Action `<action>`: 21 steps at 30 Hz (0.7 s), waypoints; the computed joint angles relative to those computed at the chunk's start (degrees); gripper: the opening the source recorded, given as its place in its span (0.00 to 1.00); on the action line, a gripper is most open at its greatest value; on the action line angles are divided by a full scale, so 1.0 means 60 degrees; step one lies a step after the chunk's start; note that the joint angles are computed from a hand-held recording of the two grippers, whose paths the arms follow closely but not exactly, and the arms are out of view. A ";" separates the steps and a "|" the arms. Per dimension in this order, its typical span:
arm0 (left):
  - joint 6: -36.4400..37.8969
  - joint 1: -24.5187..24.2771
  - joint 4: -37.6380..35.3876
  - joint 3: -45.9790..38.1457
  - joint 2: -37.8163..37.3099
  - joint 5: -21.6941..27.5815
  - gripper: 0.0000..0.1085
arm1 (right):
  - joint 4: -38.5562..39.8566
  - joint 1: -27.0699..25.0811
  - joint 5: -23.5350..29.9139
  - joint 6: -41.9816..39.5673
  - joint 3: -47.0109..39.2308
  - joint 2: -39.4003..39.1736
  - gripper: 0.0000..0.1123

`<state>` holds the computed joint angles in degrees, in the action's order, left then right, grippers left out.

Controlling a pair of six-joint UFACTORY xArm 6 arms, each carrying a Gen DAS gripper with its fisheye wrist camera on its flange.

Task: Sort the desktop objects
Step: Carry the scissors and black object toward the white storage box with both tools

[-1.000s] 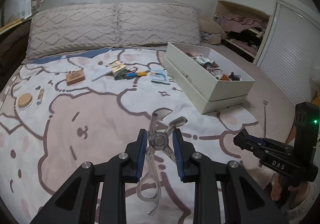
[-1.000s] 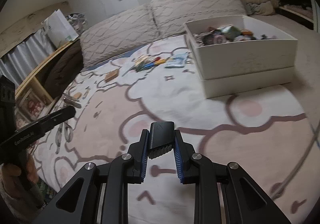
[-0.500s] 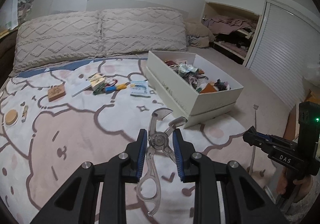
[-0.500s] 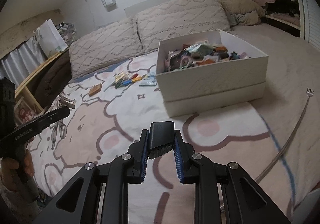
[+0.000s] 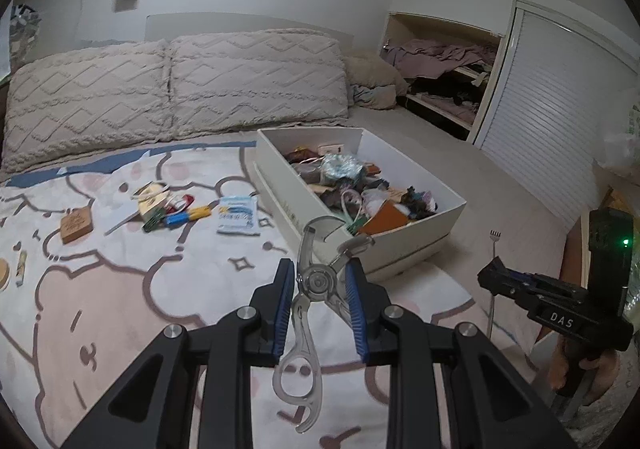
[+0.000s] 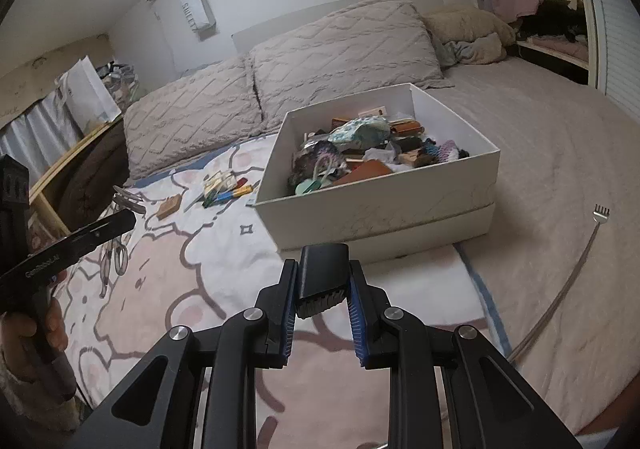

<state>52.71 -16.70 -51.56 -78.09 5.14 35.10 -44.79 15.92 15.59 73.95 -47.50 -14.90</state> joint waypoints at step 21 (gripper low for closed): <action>-0.0932 -0.0813 0.0504 -0.3937 0.3021 0.0447 0.24 | 0.1683 -0.1322 -0.0973 -0.2123 -0.1235 0.1452 0.22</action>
<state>47.12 -21.58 -48.54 -101.71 23.27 37.78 -34.69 7.98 9.76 61.21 -54.91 -6.19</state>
